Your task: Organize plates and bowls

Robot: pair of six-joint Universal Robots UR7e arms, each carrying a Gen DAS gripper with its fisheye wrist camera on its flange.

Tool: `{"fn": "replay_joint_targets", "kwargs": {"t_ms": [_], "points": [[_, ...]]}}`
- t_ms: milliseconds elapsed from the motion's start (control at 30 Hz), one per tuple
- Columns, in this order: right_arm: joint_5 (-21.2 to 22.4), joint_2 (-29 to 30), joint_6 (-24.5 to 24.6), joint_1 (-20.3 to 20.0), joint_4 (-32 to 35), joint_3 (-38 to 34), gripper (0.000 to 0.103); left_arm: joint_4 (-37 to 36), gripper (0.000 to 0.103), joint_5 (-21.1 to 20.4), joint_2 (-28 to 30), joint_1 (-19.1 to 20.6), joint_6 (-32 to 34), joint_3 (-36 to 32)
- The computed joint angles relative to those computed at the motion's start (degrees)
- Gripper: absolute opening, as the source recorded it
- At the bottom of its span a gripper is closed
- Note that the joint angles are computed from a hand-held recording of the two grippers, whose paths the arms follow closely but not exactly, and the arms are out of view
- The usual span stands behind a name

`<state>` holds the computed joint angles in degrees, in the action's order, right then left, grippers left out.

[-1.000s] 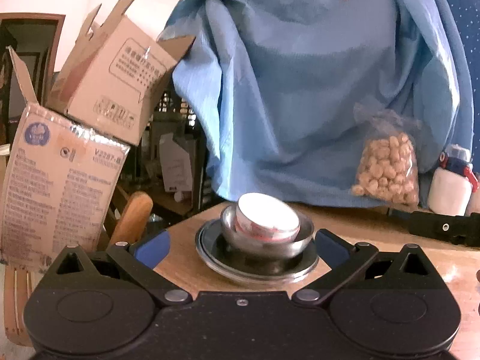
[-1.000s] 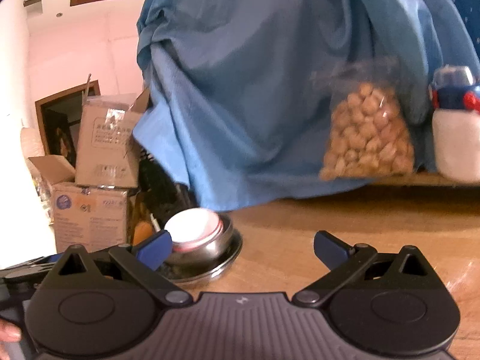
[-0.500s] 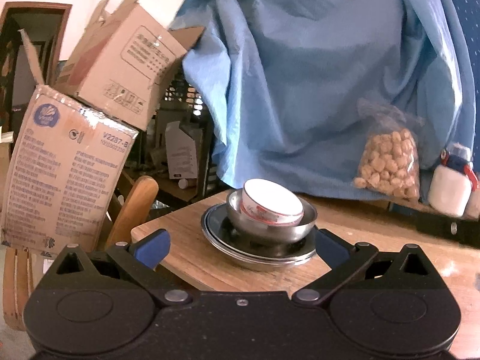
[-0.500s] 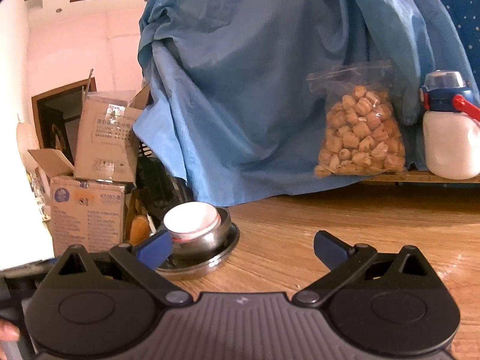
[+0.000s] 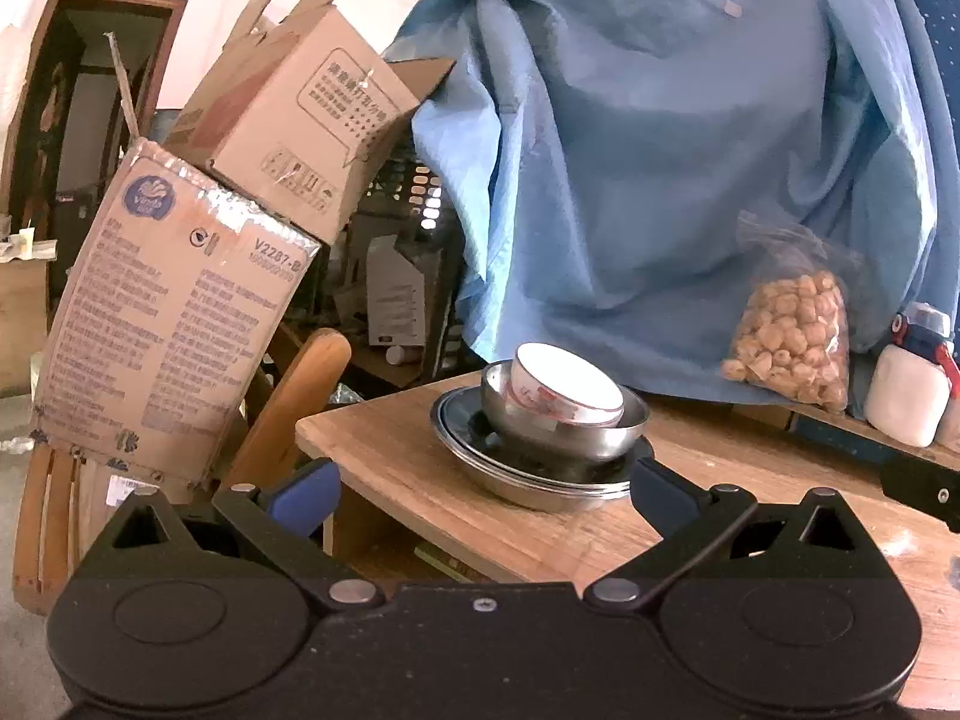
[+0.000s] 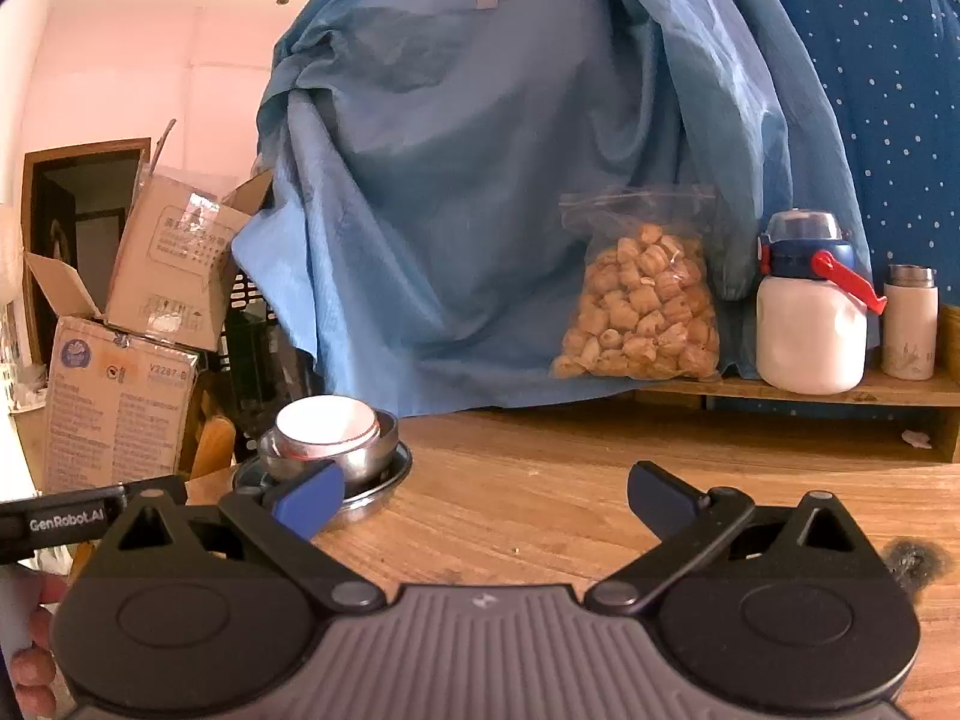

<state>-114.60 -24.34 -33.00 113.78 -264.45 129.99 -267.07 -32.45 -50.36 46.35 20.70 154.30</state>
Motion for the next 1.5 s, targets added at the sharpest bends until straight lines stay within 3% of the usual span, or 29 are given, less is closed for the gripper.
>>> {"fn": "replay_joint_targets", "kwargs": {"t_ms": [200,667,1000,1500], "points": [[2.4,0.6,2.5,-1.5,-2.6,0.5,0.103,0.9,0.102,0.5,0.0,-0.3,1.2,-0.4],[3.0,0.7,3.6,-3.1,-4.3,1.2,0.103,1.9,0.102,2.1,1.0,-1.1,0.8,-0.1],[1.0,1.1,3.8,-3.5,-3.3,1.4,0.103,4.3,0.102,2.4,0.3,0.0,-2.8,0.6],[0.2,2.0,4.0,-3.4,-2.7,1.5,0.103,3.8,0.102,2.8,0.9,-1.3,-3.0,1.7]]}}
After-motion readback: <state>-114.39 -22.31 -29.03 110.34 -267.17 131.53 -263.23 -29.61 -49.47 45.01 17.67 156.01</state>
